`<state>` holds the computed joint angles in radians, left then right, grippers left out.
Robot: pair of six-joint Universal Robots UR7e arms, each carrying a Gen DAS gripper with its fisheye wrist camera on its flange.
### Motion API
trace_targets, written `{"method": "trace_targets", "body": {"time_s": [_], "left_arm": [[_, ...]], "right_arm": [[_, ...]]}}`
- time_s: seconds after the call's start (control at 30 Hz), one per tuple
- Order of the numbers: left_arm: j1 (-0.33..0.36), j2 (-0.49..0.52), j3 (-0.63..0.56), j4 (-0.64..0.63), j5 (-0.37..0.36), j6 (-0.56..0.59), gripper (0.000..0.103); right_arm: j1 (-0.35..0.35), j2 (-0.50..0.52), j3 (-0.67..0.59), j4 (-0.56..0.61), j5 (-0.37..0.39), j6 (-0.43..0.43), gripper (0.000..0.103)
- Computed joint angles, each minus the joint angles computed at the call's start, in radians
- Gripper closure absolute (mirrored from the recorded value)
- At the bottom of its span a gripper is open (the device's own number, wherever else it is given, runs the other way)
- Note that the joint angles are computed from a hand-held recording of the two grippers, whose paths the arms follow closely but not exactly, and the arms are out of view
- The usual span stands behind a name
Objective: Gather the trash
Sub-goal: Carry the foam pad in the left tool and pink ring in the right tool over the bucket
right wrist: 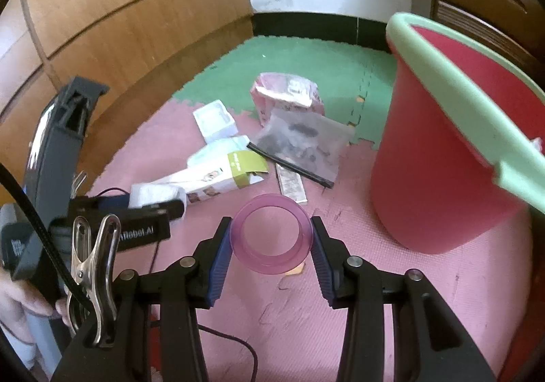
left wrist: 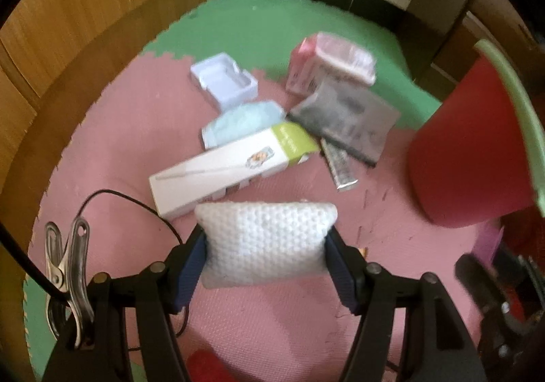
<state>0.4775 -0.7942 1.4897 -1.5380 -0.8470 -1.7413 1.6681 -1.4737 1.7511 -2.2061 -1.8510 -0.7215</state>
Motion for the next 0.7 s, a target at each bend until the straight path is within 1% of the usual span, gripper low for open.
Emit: {"method": "trace_targets", "body": {"time_s": [0.17,0.23,0.5,0.7], "left_arm": [[-0.033,0.026,-0.069,0.068,0.051,0.01,0.034],[-0.041,0.038,-0.094,0.071,0.06,0.028,0.034],[-0.057,0.121,-0.237,0.069,0.094,0.152,0.034],[-0.06,0.196,-0.375,0.089,0.143,0.238,0.034]], "right_arm": [[-0.005,-0.038,-0.011,0.035,0.027,0.006,0.059],[-0.008,-0.051,-0.013,0.042,0.032,0.003,0.059],[-0.031,-0.084,-0.062,0.077,0.07,0.024,0.059],[-0.05,-0.075,-0.145,0.073,0.116,0.06,0.059]]}}
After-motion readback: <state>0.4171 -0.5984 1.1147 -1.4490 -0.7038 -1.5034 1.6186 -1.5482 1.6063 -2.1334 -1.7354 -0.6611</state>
